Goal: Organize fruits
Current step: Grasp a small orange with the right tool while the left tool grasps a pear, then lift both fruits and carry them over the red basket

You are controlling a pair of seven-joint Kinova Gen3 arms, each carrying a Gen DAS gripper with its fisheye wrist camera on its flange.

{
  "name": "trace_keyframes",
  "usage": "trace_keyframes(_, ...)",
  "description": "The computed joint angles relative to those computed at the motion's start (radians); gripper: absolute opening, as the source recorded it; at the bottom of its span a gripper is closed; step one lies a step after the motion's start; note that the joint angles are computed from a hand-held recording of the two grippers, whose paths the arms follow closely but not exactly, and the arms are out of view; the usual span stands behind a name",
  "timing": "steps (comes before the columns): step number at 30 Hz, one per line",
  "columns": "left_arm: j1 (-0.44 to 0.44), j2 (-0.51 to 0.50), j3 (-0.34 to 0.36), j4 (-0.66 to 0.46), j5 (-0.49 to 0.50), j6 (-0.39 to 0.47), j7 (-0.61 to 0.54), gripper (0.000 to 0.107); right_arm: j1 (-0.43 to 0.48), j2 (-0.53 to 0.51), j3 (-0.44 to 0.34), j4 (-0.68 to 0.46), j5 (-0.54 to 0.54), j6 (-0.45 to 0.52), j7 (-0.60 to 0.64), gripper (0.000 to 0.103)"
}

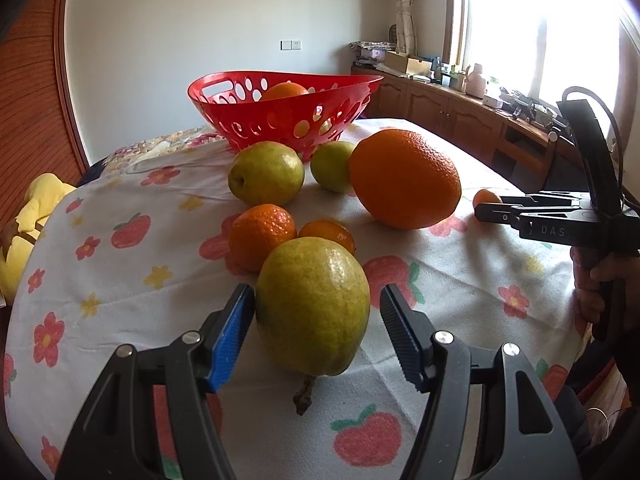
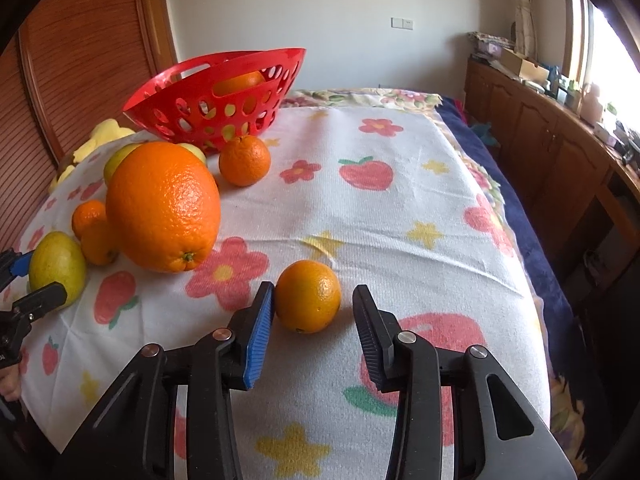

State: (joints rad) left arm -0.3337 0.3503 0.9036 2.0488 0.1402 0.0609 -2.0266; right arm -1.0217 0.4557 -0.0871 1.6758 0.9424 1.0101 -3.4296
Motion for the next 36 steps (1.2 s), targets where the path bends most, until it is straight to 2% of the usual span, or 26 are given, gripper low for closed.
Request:
trace_keyframes(10, 0.011, 0.011, -0.016, -0.012, 0.011, 0.02, -0.01, 0.066, 0.007, 0.013, 0.001, -0.024, -0.031, -0.004, 0.066, 0.038)
trace_keyframes(13, 0.009, 0.014, -0.015, -0.015, 0.025, 0.026, -0.022, 0.066, 0.002, 0.007, 0.006, -0.011, -0.021, -0.019, 0.053, 0.032)
trace_keyframes(15, -0.005, 0.019, -0.001, -0.012, 0.034, 0.024, -0.034, 0.065, 0.001, 0.006, 0.007, -0.009, -0.018, -0.021, 0.049, 0.032)
trace_keyframes(18, -0.019, 0.028, 0.014, -0.009, 0.042, 0.014, -0.044, 0.057, 0.001, -0.006, 0.009, 0.014, -0.001, -0.045, 0.019, 0.032)
trace_keyframes(22, -0.032, 0.035, 0.028, -0.01, 0.041, 0.015, -0.041, 0.057, -0.001, -0.011, 0.006, 0.024, 0.017, -0.05, -0.001, 0.032)
trace_keyframes(26, -0.027, 0.032, 0.021, -0.011, 0.039, 0.019, -0.039, 0.058, 0.0, -0.011, 0.001, 0.027, 0.026, -0.048, -0.008, 0.032)
trace_keyframes(29, 0.015, 0.029, -0.031, -0.037, 0.052, 0.068, -0.043, 0.059, 0.002, -0.011, -0.002, 0.027, 0.026, -0.049, -0.007, 0.032)
trace_keyframes(36, -0.016, 0.039, -0.004, -0.031, 0.117, 0.057, -0.108, 0.057, 0.004, -0.011, -0.004, 0.027, 0.026, -0.049, -0.007, 0.032)
